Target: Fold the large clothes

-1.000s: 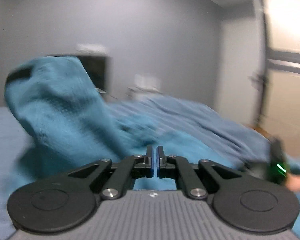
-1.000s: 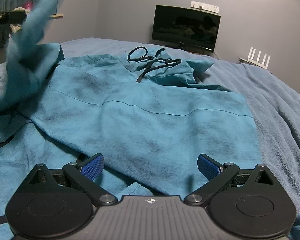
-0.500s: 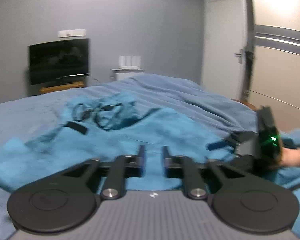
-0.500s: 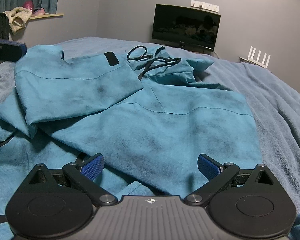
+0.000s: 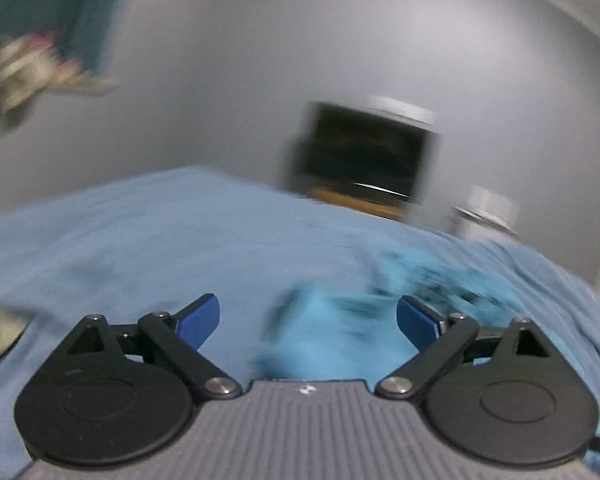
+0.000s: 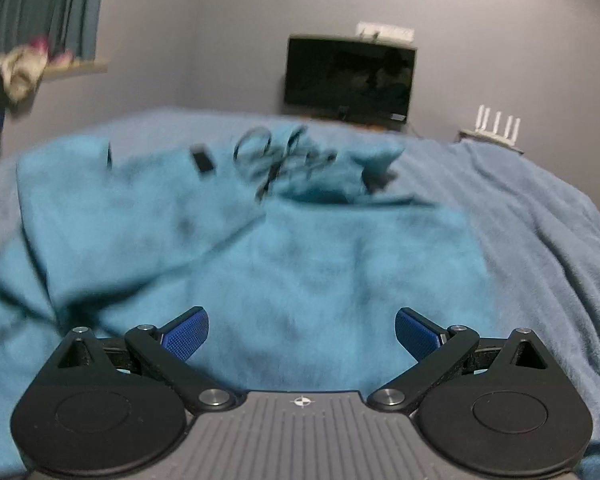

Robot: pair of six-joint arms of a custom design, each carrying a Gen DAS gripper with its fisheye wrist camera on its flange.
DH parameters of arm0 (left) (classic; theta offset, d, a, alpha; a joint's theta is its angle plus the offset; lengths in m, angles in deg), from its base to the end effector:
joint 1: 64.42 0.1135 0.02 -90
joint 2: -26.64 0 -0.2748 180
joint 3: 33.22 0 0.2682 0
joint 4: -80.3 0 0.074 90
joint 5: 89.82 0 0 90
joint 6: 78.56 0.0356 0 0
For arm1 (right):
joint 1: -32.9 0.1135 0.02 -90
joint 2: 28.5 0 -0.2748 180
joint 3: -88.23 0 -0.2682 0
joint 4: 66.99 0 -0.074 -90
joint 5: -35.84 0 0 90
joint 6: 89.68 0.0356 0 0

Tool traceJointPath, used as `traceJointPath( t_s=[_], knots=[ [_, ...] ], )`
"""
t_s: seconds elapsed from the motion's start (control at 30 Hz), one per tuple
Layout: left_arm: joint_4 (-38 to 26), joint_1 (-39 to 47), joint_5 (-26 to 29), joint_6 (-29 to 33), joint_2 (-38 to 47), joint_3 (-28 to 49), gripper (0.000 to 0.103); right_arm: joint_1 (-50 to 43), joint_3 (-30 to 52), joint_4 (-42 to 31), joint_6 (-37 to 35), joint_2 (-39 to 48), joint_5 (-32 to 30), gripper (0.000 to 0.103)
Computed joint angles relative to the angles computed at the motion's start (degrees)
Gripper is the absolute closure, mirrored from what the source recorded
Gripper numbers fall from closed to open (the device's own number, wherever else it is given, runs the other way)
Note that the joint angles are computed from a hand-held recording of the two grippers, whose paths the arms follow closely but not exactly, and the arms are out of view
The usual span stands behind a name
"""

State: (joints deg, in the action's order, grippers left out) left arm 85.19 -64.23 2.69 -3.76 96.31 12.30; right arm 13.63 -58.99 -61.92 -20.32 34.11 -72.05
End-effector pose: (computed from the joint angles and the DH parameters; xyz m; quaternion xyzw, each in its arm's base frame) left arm 0.2727 -0.0007 0.2253 -0.0966 0.8096 -0.0933 0.5714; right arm 0.2153 -0.0637 0.1789 -0.0938 0.8310 -0.0586 0.5452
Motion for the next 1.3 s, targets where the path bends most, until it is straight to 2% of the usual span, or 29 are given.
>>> traceJointPath(
  t_s=[0.07, 0.13, 0.2, 0.37, 0.47, 0.53, 0.6, 0.67, 0.8, 0.97, 1.1, 1.27, 1.3],
  knots=[
    [-2.45, 4.17, 0.36, -7.09, 1.88, 1.45, 0.008, -0.34, 1.46, -2.42, 3.48, -3.63, -3.13, 0.0],
    [-5.06, 8.06, 3.15, -12.53, 4.34, 3.11, 0.008, 1.31, 3.94, -6.14, 5.69, -6.22, -4.79, 0.0],
    [-7.0, 10.07, 4.6, -15.06, 6.61, 4.5, 0.008, 4.83, 6.42, -9.06, 6.64, -6.98, -4.58, 0.0],
    [-8.99, 9.62, 2.72, -13.49, 11.14, 6.93, 0.008, 22.39, 12.38, -12.32, 6.84, -2.04, 4.07, 0.0],
    [-9.99, 10.06, 3.39, -13.6, 12.4, 7.43, 0.008, 31.86, 18.55, -14.71, 5.15, 7.13, 11.8, 0.004],
    [-9.61, 10.15, 3.91, -14.59, 12.62, 7.18, 0.008, 35.14, 22.09, -13.22, 6.19, 14.24, 19.04, 0.009],
    [-7.88, 9.91, 4.21, -14.99, 13.04, 6.36, 0.008, 34.39, 25.25, -11.7, 8.77, 20.06, 22.55, 0.013],
    [-7.2, 9.61, 4.23, -14.01, 12.93, 6.07, 0.008, 31.19, 28.8, -10.65, 13.26, 25.39, 22.99, 0.018],
    [-6.33, 7.4, 2.1, -10.56, 13.08, 6.19, 0.008, 24.15, 33.93, -8.39, 22.62, 32.45, 21.16, 0.021],
    [-5.83, 4.94, 0.46, -7.05, 13.53, 6.52, 0.008, 19.43, 36.1, -4.8, 30.85, 37.46, 14.61, 0.023],
    [-5.74, 4.54, 1.2, -6.44, 14.14, 6.89, 0.008, 20.78, 38.58, -3.72, 33.25, 41.86, 15.36, 0.027],
    [-5.41, 4.38, 1.27, -6.3, 14.33, 6.7, 0.008, 23.4, 42.28, -5.08, 31.04, 47.05, 18.19, 0.028],
    [-5.44, 4.33, 1.28, -6.31, 14.34, 6.72, 0.008, 24.07, 41.73, -4.25, 29.66, 47.1, 19.63, 0.032]
  ],
)
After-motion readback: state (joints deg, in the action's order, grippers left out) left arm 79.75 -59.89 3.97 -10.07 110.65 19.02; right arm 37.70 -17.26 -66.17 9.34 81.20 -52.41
